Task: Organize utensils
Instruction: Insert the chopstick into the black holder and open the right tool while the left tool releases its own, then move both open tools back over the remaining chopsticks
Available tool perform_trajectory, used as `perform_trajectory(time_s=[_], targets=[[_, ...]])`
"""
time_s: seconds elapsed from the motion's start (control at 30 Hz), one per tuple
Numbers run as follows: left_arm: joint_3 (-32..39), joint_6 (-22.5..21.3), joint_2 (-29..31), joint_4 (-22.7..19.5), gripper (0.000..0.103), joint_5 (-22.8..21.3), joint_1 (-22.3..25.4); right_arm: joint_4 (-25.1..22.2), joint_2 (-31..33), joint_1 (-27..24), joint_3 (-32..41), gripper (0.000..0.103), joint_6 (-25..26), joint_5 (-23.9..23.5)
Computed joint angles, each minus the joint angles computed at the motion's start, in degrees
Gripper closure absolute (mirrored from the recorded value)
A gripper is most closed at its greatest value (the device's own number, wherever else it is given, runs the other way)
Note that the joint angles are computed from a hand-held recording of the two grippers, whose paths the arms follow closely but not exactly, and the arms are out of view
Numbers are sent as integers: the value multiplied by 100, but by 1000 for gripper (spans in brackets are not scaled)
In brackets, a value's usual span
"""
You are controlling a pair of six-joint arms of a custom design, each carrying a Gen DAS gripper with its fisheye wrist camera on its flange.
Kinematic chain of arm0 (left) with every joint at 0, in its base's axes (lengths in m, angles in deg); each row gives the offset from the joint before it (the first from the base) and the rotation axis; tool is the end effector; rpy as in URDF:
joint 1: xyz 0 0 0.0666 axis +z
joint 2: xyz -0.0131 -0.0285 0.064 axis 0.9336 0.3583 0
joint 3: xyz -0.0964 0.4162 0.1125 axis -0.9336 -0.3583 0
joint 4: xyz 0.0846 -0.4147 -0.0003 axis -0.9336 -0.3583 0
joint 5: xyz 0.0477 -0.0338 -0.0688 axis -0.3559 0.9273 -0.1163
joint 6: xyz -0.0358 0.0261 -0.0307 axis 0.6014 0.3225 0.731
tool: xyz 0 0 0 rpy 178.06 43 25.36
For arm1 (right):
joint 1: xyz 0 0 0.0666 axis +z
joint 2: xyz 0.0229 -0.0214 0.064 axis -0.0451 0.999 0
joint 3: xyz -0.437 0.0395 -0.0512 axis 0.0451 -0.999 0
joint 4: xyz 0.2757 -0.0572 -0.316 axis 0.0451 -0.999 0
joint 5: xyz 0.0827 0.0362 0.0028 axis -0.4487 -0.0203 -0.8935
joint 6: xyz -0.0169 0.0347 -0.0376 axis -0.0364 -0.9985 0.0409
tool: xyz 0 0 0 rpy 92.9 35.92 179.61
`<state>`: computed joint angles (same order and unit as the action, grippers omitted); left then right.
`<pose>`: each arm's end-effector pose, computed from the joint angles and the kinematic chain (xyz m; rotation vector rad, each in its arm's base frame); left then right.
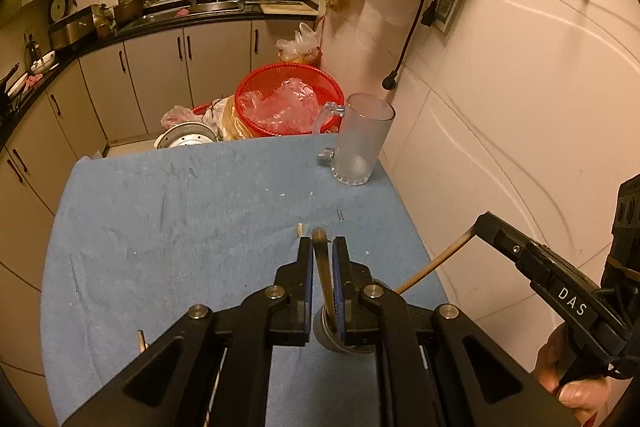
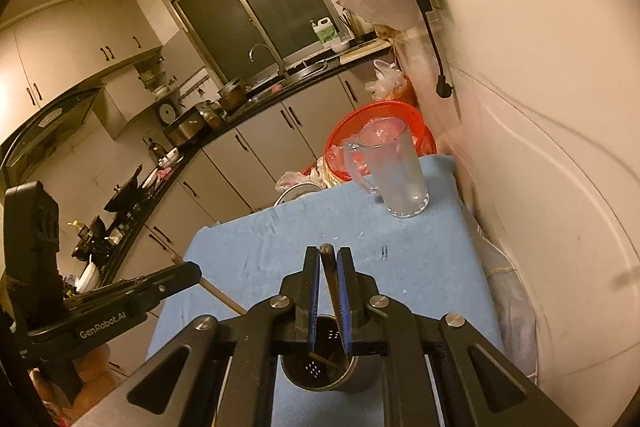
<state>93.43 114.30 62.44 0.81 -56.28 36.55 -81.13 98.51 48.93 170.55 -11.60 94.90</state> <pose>0.3007 -0.1819 0.6874 -0.0933 2.4442 -0.2073 0.3218 0.3941 0.6664 -0.1440 2.2669 0.6840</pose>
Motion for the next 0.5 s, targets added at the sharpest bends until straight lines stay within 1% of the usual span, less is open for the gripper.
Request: perform_trajectory(time_s=[0.03, 0.1, 0.17, 0.27, 0.33, 0.5], targets=[[-7, 2, -12, 4, 91, 1, 2, -41, 8, 8, 30, 92, -3, 28], [-5, 12, -41, -11, 80, -74, -23, -69, -6, 17, 46, 92, -21, 51], [-32, 29, -105, 21, 75, -178, -60, -55, -80, 41, -5, 92, -48, 119], [-102, 27, -247, 35, 75, -470, -195, -21, -209, 90, -91, 92, -53, 249], [-139, 104, -333, -4, 75, -682, -274, -45, -258, 148, -75, 91, -92, 367], [-445, 345, -714, -98, 74, -1500, -622, 28, -495, 530, -185, 91, -41, 931]])
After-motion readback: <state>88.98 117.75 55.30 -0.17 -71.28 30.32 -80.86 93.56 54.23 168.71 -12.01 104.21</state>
